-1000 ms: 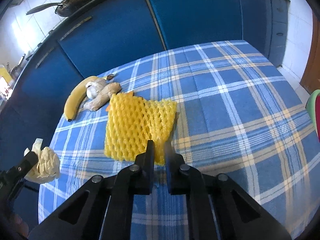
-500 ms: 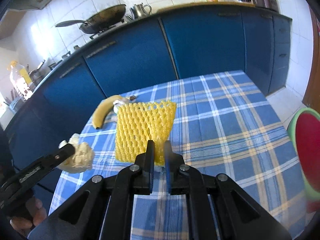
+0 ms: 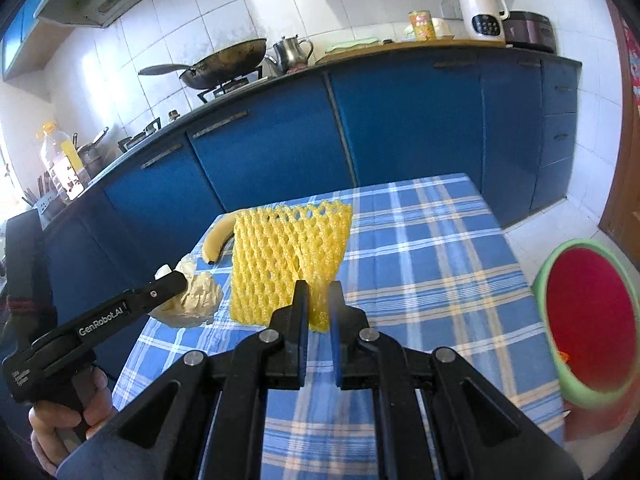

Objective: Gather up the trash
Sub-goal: 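Carry the tissue and foam net over the red bucket with both tools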

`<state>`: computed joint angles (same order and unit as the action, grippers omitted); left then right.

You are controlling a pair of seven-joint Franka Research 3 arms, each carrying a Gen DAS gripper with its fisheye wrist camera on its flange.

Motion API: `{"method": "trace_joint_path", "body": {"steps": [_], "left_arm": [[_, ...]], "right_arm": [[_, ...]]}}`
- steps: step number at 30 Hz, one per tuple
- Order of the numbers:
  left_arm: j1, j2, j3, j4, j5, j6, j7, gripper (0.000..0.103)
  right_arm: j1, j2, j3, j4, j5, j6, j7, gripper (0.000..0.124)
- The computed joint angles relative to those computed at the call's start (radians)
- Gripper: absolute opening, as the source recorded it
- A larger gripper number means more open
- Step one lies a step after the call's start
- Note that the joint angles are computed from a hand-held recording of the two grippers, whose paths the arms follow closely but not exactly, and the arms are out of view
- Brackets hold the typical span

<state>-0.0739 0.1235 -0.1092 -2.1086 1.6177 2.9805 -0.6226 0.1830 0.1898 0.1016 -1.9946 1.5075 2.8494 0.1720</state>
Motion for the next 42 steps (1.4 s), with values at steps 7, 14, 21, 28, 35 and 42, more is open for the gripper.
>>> {"method": "trace_joint_path", "body": {"steps": [7, 14, 21, 28, 35, 42], "left_arm": [[-0.036, 0.024, -0.012, 0.047, -0.122, -0.016, 0.156, 0.027], [-0.1, 0.095, -0.009, 0.15, -0.249, -0.014, 0.322, 0.027], [-0.173, 0.199, 0.002, 0.277, -0.405, 0.014, 0.524, 0.027], [-0.221, 0.312, -0.02, 0.412, -0.593, 0.016, 0.755, 0.027], [-0.249, 0.456, -0.084, 0.582, -0.789, -0.015, 1.021, 0.027], [-0.266, 0.632, -0.173, 0.791, -0.966, -0.1, 1.287, 0.027]], "right_arm": [[-0.022, -0.065, -0.031, -0.045, 0.074, 0.0, -0.087, 0.012], [-0.056, -0.091, -0.075, -0.068, 0.1, -0.016, -0.111, 0.012], [-0.105, -0.095, -0.109, -0.078, 0.124, -0.026, -0.108, 0.012], [-0.159, -0.067, -0.133, -0.069, 0.13, -0.032, -0.085, 0.012], [-0.214, -0.022, -0.15, -0.042, 0.142, -0.01, -0.072, 0.012], [-0.268, 0.061, -0.155, 0.008, 0.093, 0.019, 0.0, 0.012]]}}
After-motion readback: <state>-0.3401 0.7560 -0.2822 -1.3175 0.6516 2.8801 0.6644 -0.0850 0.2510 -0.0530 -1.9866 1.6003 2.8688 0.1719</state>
